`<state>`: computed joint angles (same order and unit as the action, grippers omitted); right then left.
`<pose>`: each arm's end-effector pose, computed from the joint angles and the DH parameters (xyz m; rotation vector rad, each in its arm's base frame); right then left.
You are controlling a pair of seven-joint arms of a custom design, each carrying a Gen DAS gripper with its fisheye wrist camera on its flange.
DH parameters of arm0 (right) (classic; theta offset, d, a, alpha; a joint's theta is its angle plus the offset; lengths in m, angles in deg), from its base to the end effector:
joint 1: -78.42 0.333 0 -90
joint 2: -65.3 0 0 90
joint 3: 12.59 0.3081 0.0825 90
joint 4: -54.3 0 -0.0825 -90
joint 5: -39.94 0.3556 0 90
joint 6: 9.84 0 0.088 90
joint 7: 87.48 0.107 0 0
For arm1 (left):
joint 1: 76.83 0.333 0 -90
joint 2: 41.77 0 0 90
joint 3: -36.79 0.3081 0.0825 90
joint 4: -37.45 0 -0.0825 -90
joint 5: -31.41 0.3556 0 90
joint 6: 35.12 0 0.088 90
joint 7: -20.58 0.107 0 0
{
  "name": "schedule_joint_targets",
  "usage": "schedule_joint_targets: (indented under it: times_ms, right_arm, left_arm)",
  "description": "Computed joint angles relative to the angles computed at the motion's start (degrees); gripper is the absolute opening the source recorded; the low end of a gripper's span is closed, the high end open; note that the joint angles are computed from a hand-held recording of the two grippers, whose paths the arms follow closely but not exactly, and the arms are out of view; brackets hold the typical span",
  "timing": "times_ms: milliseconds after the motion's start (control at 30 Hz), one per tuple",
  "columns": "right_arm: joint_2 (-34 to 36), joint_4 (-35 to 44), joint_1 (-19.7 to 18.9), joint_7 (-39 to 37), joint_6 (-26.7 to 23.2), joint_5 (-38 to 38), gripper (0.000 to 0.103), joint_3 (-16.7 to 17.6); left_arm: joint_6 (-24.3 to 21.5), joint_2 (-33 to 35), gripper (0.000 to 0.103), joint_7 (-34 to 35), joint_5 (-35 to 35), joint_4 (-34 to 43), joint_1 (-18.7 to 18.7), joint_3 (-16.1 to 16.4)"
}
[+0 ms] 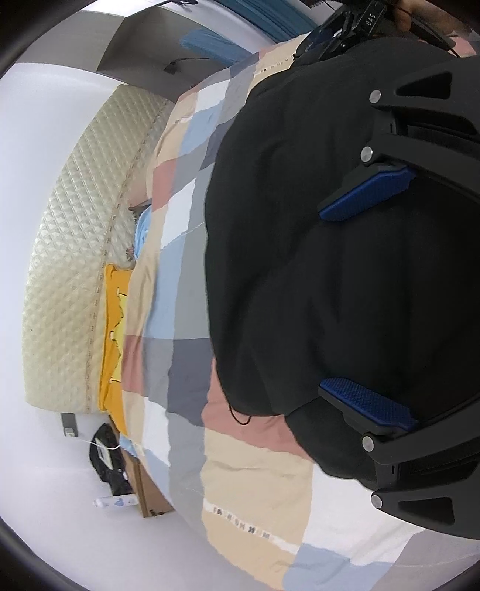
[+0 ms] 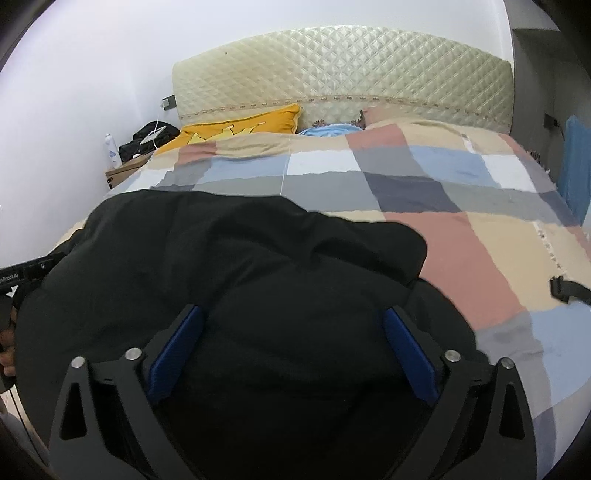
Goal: Fold large clothes
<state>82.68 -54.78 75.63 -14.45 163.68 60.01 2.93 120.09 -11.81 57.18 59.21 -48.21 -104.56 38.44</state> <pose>0.6334 0.0992 0.4495 -1.7776 1.5448 -0.5287 0.6338 -0.3333 0.4492 -1.9181 1.7402 -0.8662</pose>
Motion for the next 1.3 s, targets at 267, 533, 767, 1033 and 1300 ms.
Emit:
schedule_joint_targets:
  times_ms: [267, 533, 767, 1033, 1300]
  right_arm:
    - [1.11, -0.53, -2.21, -4.46, 1.29, 4.83, 0.103, 3.22]
    - [-1.12, -2.63, -0.49, 1.3, 2.41, 1.75, 0.103, 1.06]
    - [-10.82, -7.59, -5.82, -10.04, 2.35, 18.29, 0.103, 7.79]
    - [-28.24, -16.51, -0.95, -10.15, 1.35, 22.14, 0.103, 2.97]
    - [-43.78, -19.97, 7.56, -7.96, -0.59, 19.17, 0.103, -3.71]
  left_arm:
    - [0.15, 0.68, 0.092, -0.54, 1.78, -0.33, -1.41, 1.31]
    - [-1.03, -0.86, 0.092, -4.27, 4.92, -1.39, -2.37, 1.78]
    - [-6.53, -8.79, 0.092, -13.09, 14.52, -6.8, -4.64, 1.09]
    - [-18.36, -19.24, 0.092, -18.12, 23.31, -8.93, -6.59, -4.92]
    - [-27.72, -27.41, 0.092, -21.03, 30.04, -6.47, -6.45, -13.13]
